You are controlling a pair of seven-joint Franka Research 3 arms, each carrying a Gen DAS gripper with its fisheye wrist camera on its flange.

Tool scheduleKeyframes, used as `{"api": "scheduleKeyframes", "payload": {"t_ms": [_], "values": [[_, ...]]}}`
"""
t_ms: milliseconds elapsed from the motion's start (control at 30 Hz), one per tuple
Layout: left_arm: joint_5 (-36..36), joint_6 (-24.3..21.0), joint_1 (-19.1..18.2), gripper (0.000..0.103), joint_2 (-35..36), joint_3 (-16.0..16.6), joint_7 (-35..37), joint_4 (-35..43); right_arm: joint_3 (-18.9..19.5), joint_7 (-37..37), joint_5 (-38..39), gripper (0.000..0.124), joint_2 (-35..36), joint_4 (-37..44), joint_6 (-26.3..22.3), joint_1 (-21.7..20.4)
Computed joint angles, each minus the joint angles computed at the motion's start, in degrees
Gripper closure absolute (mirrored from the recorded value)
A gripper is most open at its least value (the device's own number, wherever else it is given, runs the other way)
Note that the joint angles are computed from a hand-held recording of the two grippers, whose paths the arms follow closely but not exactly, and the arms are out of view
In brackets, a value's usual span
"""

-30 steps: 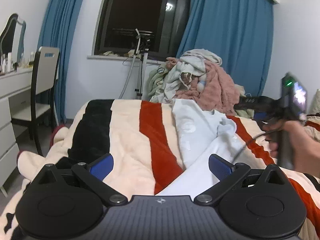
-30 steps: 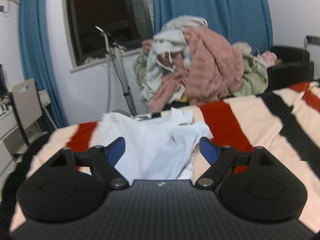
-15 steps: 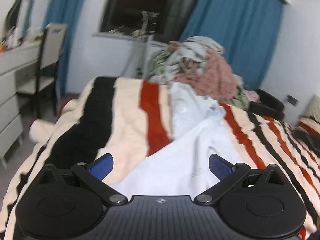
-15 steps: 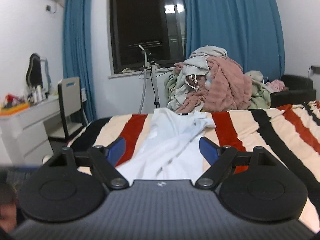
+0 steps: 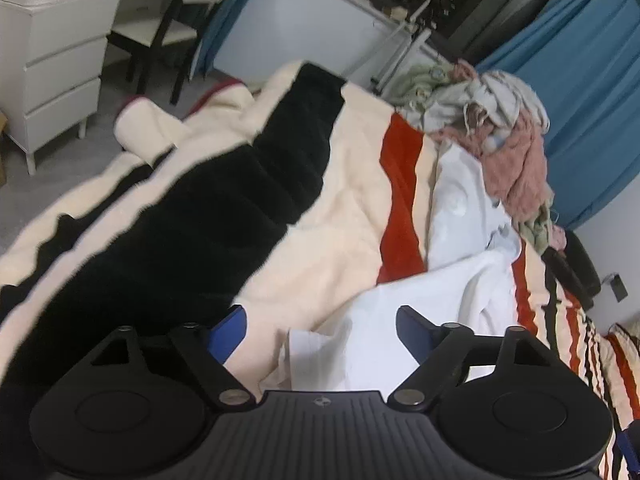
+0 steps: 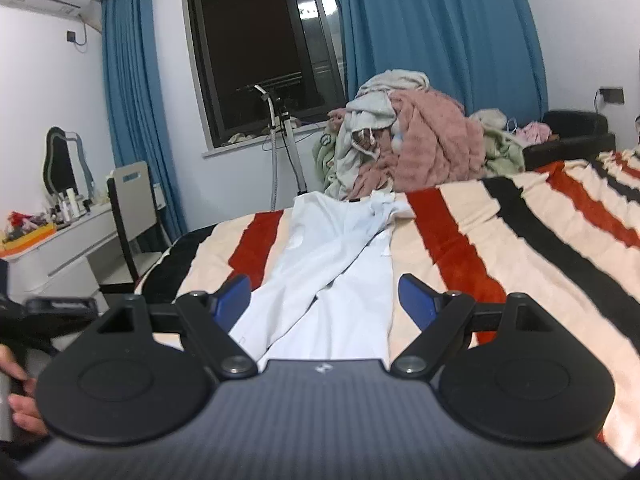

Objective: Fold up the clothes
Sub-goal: 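Grasp the folded T-shirt edge with the left gripper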

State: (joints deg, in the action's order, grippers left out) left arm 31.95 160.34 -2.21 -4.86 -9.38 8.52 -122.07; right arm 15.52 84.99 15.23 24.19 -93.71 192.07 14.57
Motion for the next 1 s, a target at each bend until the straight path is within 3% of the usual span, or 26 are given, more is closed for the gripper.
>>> {"api": "scheduleKeyframes", "payload": {"t_ms": [67,133,200,300,333,467,567,633,733,833,900,1000], "values": [[-1.2,-2.4,-0.5,0.032,2.1,-0.1,1.9,1.9,4.6,1.1,-0.7,0.042,0.5,-0.2,0.8,-4.1],[-2.4,-3.9,-1.2,0.037,4.0,0.0,4.5,3.5,2.8,2.6,0.5,0.042,0.5,-0.2,1.5,-2.9],[-0.8,-6.1,-2.0,0.049,5.1,0.0,6.4,5.2,0.4,4.1,1.8,0.042,0.7,0.7,0.5,-1.3],[4.5,-11.5,-3.6,0.081,5.9,-0.4,7.6,7.7,-1.4,6.0,3.6,0.042,0.8,1.9,-3.6,-0.5],[6.3,-11.3,-4.0,0.092,5.6,-0.4,7.0,7.5,-2.3,6.5,4.3,0.042,0.9,2.3,-4.9,0.1],[18.6,-7.6,-4.6,0.096,1.7,-1.0,-0.6,4.6,-3.9,8.3,7.5,0.042,0.8,2.8,-7.4,0.9],[27.6,-1.3,-3.9,0.097,-2.6,-2.5,-6.5,1.7,-5.7,10.0,9.3,0.041,0.3,2.1,-7.7,2.0],[29.9,3.2,-3.5,0.097,-5.2,-3.6,-8.2,0.1,-7.8,11.5,9.5,0.041,-0.1,1.6,-7.8,3.5],[32.2,6.3,-3.6,0.097,-6.9,-6.5,-8.6,-0.2,-7.7,12.0,9.7,0.041,-0.3,1.4,-8.1,3.2],[25.5,8.2,-6.6,0.098,-4.0,-7.3,-1.1,1.7,-6.8,12.0,10.0,0.041,-0.4,1.4,-8.9,2.1],[16.6,8.6,-9.7,0.098,-0.9,-7.1,6.7,2.9,-3.9,10.7,11.1,0.041,-0.3,1.6,-9.8,-0.4],[3.8,6.0,-13.4,0.098,4.4,-7.1,18.8,5.3,-1.5,9.3,13.2,0.041,-0.3,1.8,-11.9,-2.6]]}}
